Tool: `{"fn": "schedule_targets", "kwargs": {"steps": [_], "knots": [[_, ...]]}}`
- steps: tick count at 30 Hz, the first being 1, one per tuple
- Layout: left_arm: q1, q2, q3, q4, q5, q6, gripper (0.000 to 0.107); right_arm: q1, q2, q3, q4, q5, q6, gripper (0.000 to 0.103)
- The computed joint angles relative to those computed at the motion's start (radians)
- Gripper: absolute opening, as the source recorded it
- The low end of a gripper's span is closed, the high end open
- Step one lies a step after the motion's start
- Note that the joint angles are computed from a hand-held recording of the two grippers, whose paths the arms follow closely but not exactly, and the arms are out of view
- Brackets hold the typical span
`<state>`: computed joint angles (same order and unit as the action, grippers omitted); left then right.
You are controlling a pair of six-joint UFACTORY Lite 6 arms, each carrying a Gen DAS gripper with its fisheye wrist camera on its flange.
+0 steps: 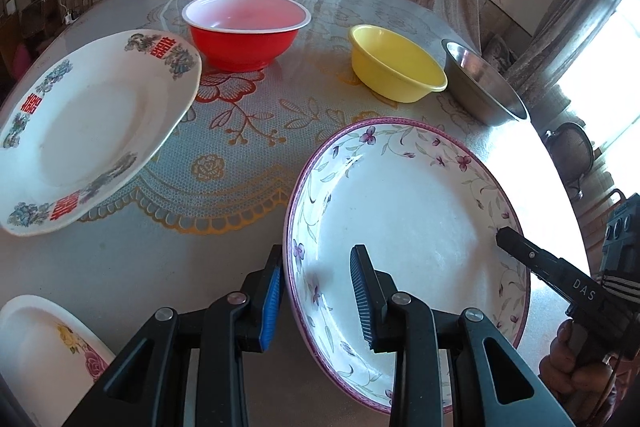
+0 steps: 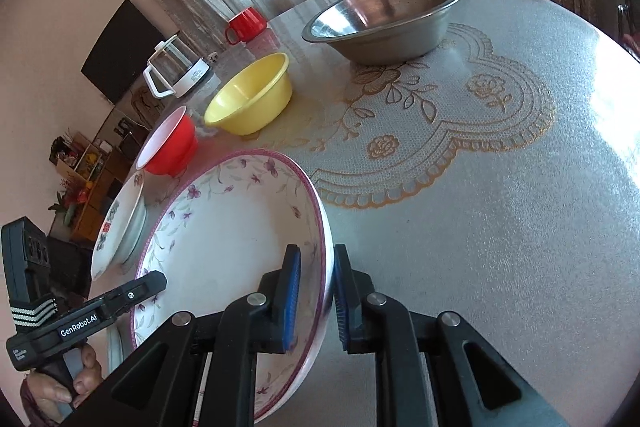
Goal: Organize plates and bowls
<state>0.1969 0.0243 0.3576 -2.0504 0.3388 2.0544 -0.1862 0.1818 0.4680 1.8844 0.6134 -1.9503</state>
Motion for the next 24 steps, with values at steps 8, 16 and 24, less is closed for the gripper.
{"fn": "schedule_targets", "kwargs": {"steps": [8,16,24], "knots": [[0.051,-0.014,0.004,0.043,-0.004,-0.005,0.032,0.212,-0.012,0.022,0.268,-0.139,-0.169,0.014],[-0.031,-0.008,-0.024,-0.111,0.001,0.125,0.032,0.284,-0.018,0.043,0.672,-0.259,-0.552,0.014],[-0.021,-0.044,-0.046,-0.045,-0.01,0.082,0.031,0.314,-0.051,0.029,0.732,-0.315,-0.62,0.019]]}}
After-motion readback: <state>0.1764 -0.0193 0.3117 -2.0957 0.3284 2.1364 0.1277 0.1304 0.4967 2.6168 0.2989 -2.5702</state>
